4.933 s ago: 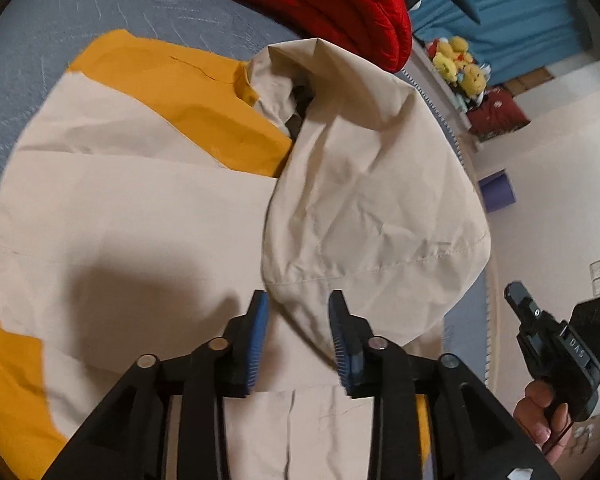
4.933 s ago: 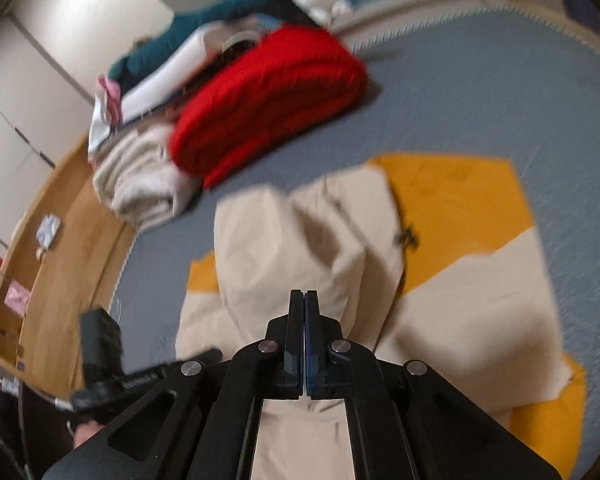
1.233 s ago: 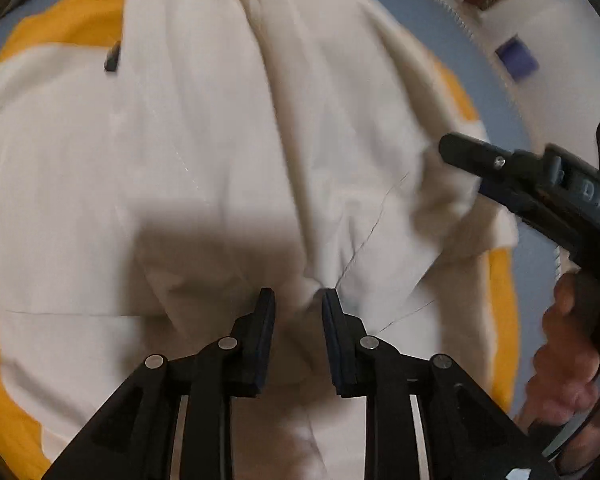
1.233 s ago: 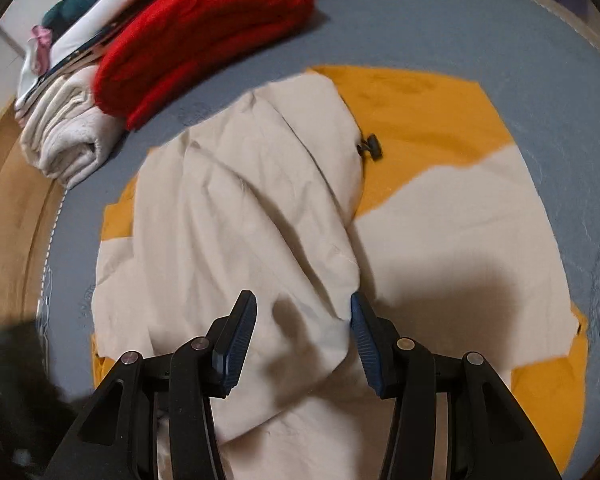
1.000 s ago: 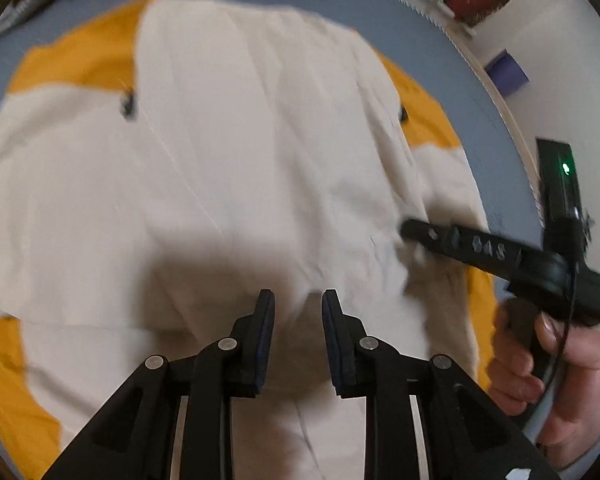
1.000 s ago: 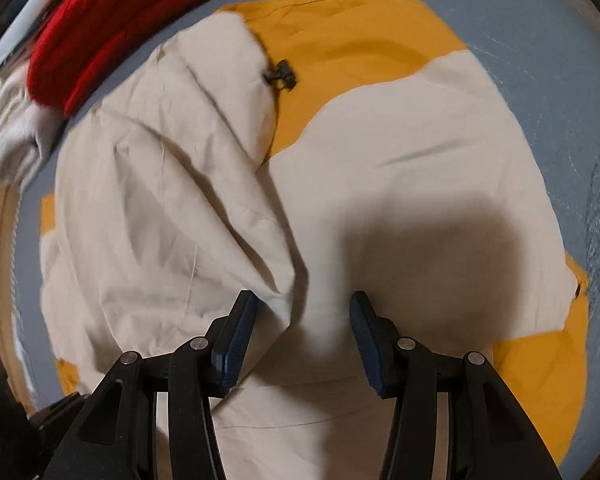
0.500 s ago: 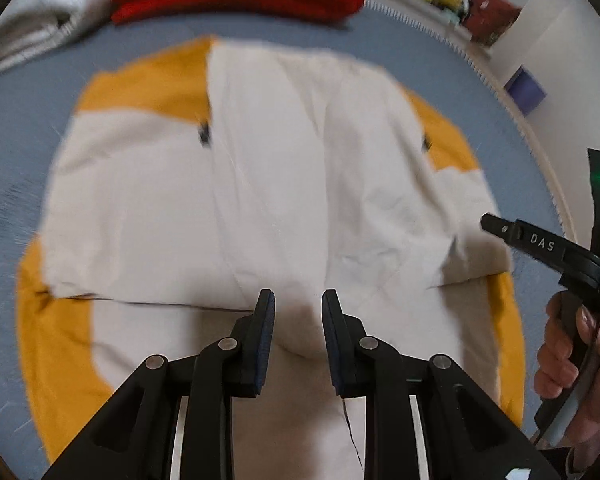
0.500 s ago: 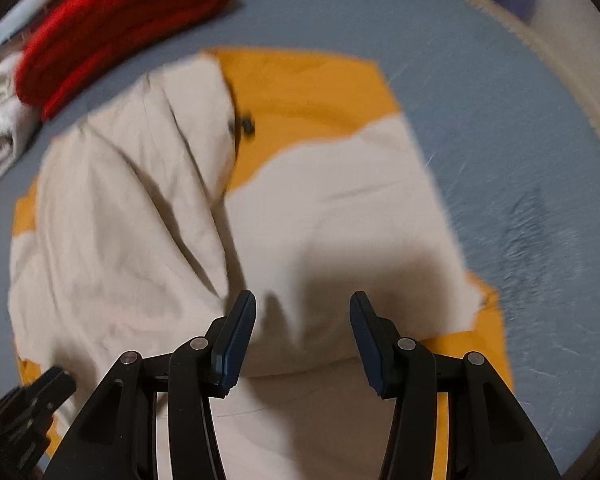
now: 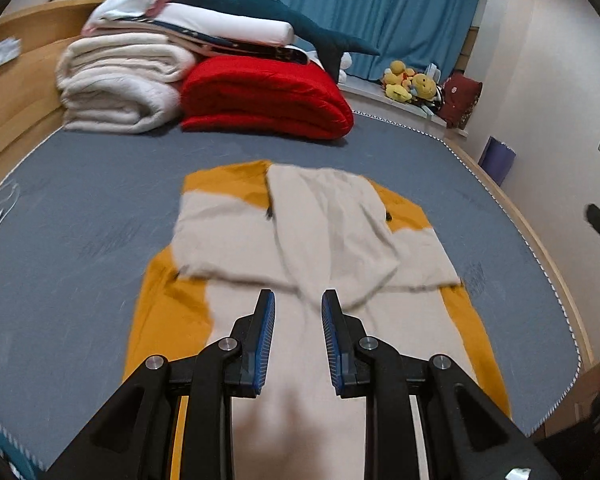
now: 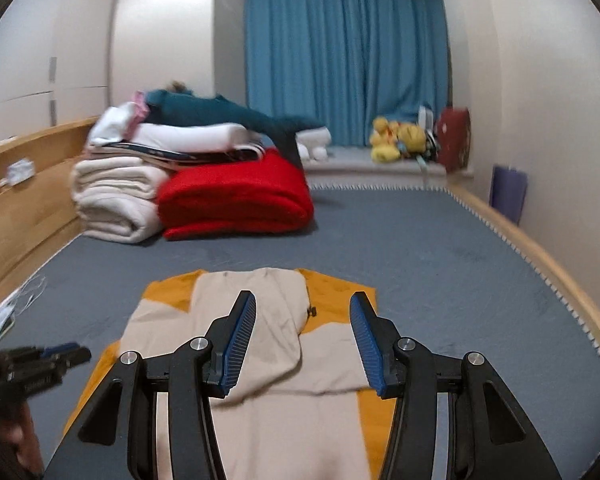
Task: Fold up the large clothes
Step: 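Move both grippers away from the hood to the jacket hem, then grasp the jacket hem with both grippers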
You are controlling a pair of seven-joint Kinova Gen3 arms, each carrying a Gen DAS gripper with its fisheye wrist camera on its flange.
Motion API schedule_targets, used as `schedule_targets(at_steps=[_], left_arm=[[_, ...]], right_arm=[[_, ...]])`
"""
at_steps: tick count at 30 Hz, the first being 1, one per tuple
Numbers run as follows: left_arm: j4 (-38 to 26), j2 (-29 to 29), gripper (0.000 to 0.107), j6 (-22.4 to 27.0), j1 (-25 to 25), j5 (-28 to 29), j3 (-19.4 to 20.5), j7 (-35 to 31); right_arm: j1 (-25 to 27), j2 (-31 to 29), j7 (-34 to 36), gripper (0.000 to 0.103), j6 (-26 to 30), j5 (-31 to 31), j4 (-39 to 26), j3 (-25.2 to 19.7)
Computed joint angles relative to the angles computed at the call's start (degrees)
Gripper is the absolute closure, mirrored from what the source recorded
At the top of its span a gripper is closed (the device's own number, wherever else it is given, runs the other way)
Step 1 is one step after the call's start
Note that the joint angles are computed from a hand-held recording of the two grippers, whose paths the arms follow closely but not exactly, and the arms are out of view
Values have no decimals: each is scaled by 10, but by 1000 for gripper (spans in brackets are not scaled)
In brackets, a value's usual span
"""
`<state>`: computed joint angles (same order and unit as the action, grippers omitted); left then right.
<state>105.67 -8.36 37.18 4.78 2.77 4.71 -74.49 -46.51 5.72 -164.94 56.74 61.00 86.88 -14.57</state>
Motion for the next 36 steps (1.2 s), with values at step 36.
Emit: schedule_targets(at_steps=[36], left_arm=[[161,-61,96,164,-123,125,-156,-117]], right_arm=[[129,-225,-2,53,33,-329,287,-78]])
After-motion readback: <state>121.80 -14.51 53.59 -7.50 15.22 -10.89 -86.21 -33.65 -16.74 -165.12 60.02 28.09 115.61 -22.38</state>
